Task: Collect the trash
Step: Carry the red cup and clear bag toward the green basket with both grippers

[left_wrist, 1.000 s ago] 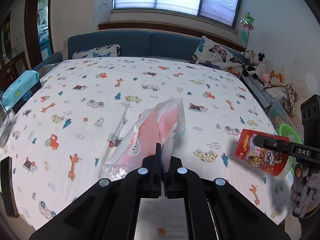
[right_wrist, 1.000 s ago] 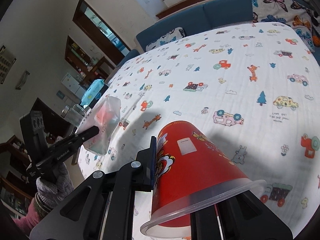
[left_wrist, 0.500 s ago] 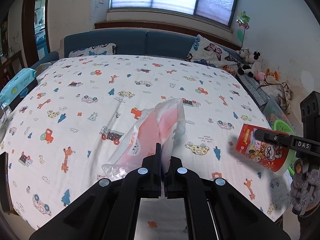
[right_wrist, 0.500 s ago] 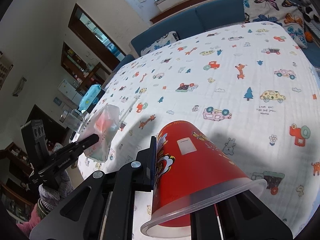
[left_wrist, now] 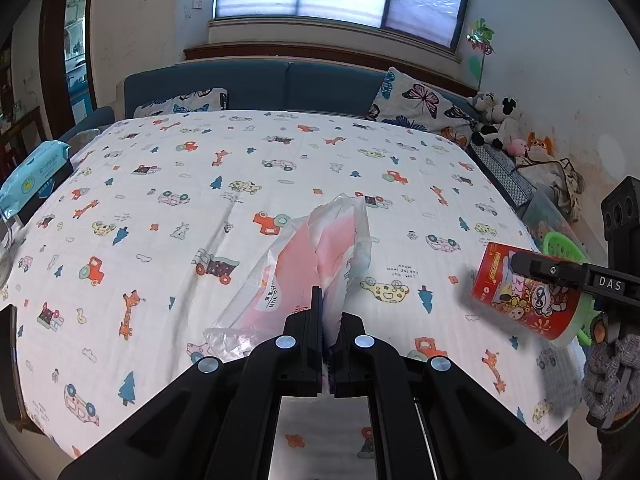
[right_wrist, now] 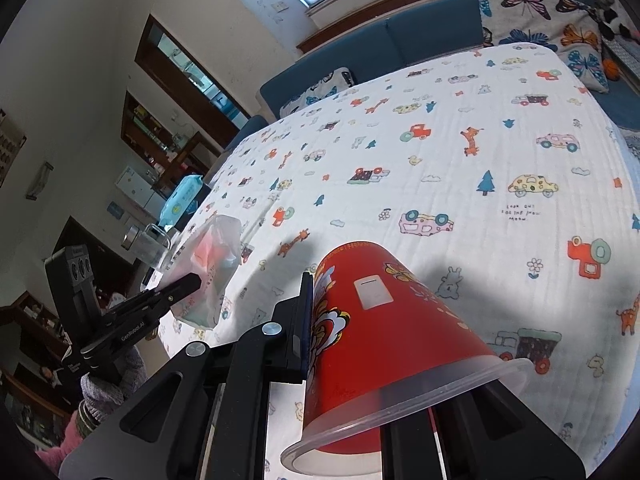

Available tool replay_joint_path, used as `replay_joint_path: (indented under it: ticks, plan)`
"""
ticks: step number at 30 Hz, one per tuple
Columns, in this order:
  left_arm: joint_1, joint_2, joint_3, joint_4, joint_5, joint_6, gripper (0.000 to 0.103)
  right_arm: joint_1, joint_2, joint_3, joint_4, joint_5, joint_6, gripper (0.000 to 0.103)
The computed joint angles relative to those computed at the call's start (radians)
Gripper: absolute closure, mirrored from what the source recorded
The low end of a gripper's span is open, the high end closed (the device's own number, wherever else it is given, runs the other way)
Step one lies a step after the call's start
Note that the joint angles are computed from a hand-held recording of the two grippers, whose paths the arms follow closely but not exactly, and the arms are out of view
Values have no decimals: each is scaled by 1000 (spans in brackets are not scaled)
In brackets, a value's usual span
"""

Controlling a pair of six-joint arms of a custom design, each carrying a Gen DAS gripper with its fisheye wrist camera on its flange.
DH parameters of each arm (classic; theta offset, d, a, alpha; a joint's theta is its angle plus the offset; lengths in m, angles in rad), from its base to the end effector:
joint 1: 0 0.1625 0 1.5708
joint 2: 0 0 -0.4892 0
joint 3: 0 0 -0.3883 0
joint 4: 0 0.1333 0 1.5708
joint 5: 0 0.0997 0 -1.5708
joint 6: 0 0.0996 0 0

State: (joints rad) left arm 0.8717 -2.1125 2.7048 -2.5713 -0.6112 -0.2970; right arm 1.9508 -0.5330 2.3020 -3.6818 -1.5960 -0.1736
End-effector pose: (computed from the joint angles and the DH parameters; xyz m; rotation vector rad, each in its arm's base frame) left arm 0.0460 -0.2792 0.3520 0.2159 2.2962 -0.9870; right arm 0.2966 -0.3900 -0.0300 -0.8367 2.9698 -0.5340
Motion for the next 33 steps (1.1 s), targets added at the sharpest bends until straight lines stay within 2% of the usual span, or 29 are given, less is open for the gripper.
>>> replay_joint_path:
  ticks: [16, 33]
  plan:
    - [-58, -15, 5, 61, 9, -48, 101, -11, -23, 43, -55, -1, 8, 92]
    - [-84, 5, 14, 55, -5, -63, 101, -32, -32, 73, -95, 6, 16, 92]
